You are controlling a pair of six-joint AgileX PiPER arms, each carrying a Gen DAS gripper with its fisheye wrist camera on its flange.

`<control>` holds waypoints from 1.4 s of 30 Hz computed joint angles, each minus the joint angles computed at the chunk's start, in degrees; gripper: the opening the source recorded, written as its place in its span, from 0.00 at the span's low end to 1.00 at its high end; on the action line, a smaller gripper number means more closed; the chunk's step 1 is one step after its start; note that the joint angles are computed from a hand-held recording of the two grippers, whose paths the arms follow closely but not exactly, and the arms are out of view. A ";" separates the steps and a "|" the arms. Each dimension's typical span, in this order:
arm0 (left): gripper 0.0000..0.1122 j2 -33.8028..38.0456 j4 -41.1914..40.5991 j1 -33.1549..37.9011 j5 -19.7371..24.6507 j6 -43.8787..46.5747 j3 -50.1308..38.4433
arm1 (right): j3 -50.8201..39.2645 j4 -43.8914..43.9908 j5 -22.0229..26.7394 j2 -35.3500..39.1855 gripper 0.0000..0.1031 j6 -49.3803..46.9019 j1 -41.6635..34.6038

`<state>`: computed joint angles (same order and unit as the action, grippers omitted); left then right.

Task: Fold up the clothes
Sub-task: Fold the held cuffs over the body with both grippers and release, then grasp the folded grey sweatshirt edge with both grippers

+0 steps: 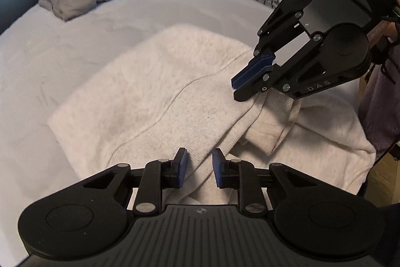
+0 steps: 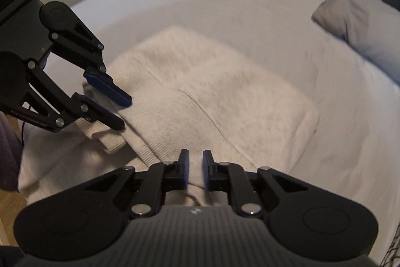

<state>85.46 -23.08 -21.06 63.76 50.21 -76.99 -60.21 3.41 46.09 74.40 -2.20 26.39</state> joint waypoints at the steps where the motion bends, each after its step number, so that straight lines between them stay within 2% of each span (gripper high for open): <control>1: 0.18 0.19 -0.01 -0.21 -0.84 -0.12 0.79 | -0.17 -0.30 0.01 0.58 0.13 -0.78 -0.12; 4: 0.18 0.11 0.09 -0.65 -2.19 -0.82 1.99 | -1.08 -1.46 0.13 2.39 0.13 -0.85 0.26; 8: 0.18 -0.15 -0.96 -0.06 1.91 -1.45 -2.00 | -3.63 0.20 4.46 0.78 0.15 0.50 -0.47; 9: 0.18 -0.10 -2.42 0.73 2.80 -1.29 -3.18 | -3.09 3.20 4.89 -1.00 0.16 -0.86 -2.74; 10: 0.20 -0.02 -3.86 1.50 3.68 -1.19 -4.38 | -2.52 6.56 5.39 -2.80 0.21 -2.51 -5.39; 11: 0.21 0.20 -5.33 2.91 3.88 -1.51 -5.74 | -1.89 9.91 5.72 -4.83 0.34 -3.86 -8.78; 13: 0.27 0.82 -8.22 5.64 4.19 -2.47 -8.65 | -1.32 14.57 5.40 -6.37 0.44 -4.22 -15.12; 14: 0.37 1.29 -9.48 7.41 3.66 -3.68 -9.77 | -1.21 16.73 5.37 -6.43 0.44 -4.19 -18.38; 16: 0.44 2.32 -10.84 10.19 0.68 -7.35 -10.69 | -0.68 19.98 4.66 -6.15 0.44 -3.17 -24.30; 18: 0.44 5.30 -10.32 12.03 -0.46 -13.09 -12.97 | 0.21 24.16 3.59 -4.97 0.48 -2.58 -30.08; 20: 0.44 8.71 -9.44 13.31 -0.49 -18.58 -15.58 | 0.93 29.44 3.60 -2.62 0.56 -3.76 -34.23; 23: 0.44 14.11 -8.56 14.49 1.34 -24.95 -19.39 | 1.40 36.22 4.52 1.30 0.57 -5.79 -38.22; 29: 0.44 20.21 -9.10 14.42 3.03 -27.55 -23.53 | -0.30 39.75 5.38 6.85 0.58 -6.46 -38.07; 30: 0.42 20.65 -9.40 14.53 3.19 -27.39 -23.87 | -0.51 40.84 5.05 7.78 0.58 -7.03 -38.05; 31: 0.34 21.09 -9.70 14.63 3.35 -27.23 -24.21 | -0.54 41.83 4.81 8.14 0.58 -7.72 -38.05; 32: 0.28 21.54 -10.00 14.72 3.52 -27.07 -24.56 | -0.68 43.06 4.45 8.29 0.47 -8.73 -37.83; 33: 0.27 21.36 -10.35 14.83 3.59 -26.63 -24.55 | -0.92 44.50 4.15 8.28 0.41 -10.03 -37.80; 34: 0.23 21.15 -10.88 14.90 3.26 -25.93 -24.15 | -1.23 46.15 4.10 8.33 0.36 -11.90 -37.92; 35: 0.22 21.35 -11.20 15.10 3.44 -25.62 -24.18 | -1.73 46.31 3.99 8.72 0.36 -12.50 -37.50; 37: 0.22 21.83 -11.81 15.54 3.90 -25.03 -24.31 | -3.58 42.29 5.09 10.56 0.38 -8.67 -36.52; 39: 0.24 22.74 -11.99 15.92 3.95 -26.51 -24.05 | -2.92 42.58 5.34 12.13 0.42 -7.23 -36.38; 41: 0.35 23.47 -13.14 16.23 3.95 -27.49 -23.90 | -2.05 43.48 4.36 12.79 0.43 -6.83 -35.97; 42: 0.36 23.49 -13.89 16.38 3.70 -26.93 -23.80 | -1.97 43.42 3.58 12.81 0.40 -6.74 -35.55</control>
